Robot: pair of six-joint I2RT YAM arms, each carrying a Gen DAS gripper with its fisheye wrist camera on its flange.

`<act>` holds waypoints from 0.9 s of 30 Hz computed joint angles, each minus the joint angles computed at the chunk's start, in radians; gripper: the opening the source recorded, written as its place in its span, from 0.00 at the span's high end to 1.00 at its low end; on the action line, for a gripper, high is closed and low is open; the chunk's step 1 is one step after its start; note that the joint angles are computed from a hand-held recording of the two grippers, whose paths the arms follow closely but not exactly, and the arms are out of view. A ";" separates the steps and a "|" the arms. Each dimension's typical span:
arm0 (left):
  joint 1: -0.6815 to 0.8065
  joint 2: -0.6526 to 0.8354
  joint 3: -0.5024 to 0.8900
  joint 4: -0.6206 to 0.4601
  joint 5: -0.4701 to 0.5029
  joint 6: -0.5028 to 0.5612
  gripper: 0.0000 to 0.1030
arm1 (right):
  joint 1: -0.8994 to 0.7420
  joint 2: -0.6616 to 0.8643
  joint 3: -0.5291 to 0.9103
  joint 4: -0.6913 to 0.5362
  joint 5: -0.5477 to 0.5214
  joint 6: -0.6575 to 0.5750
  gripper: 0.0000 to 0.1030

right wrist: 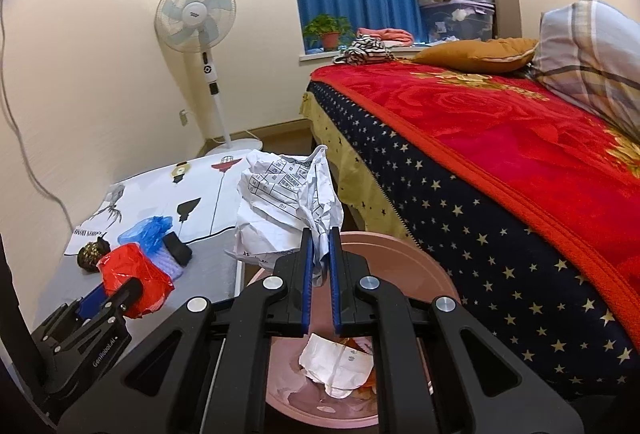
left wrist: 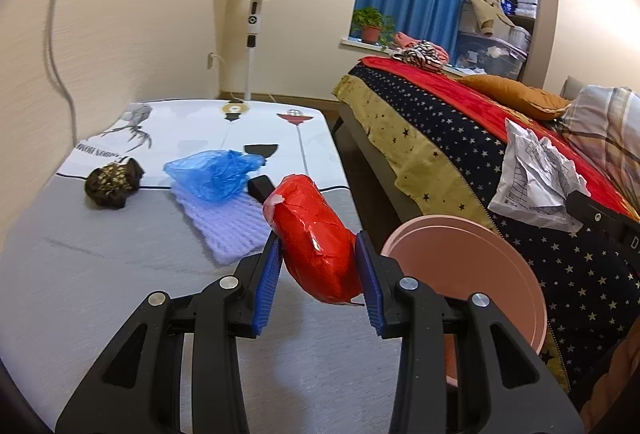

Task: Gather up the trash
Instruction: 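Carry the red bag with the left tool while the right tool carries the paper bag to the bin, then open both tools over the pink bin to drop the red bag and paper bag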

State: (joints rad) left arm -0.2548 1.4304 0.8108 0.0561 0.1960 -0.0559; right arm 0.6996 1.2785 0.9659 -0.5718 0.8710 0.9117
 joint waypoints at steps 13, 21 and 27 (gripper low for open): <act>-0.078 0.058 0.014 0.039 0.034 0.023 0.64 | -0.043 -0.006 -0.020 -0.021 0.005 0.047 0.92; -0.121 0.110 0.039 0.050 0.040 0.008 0.64 | -0.068 0.007 -0.015 -0.047 0.001 0.066 0.92; -0.159 0.138 0.056 0.052 0.029 -0.001 0.64 | -0.086 0.001 -0.021 -0.071 0.006 0.082 0.92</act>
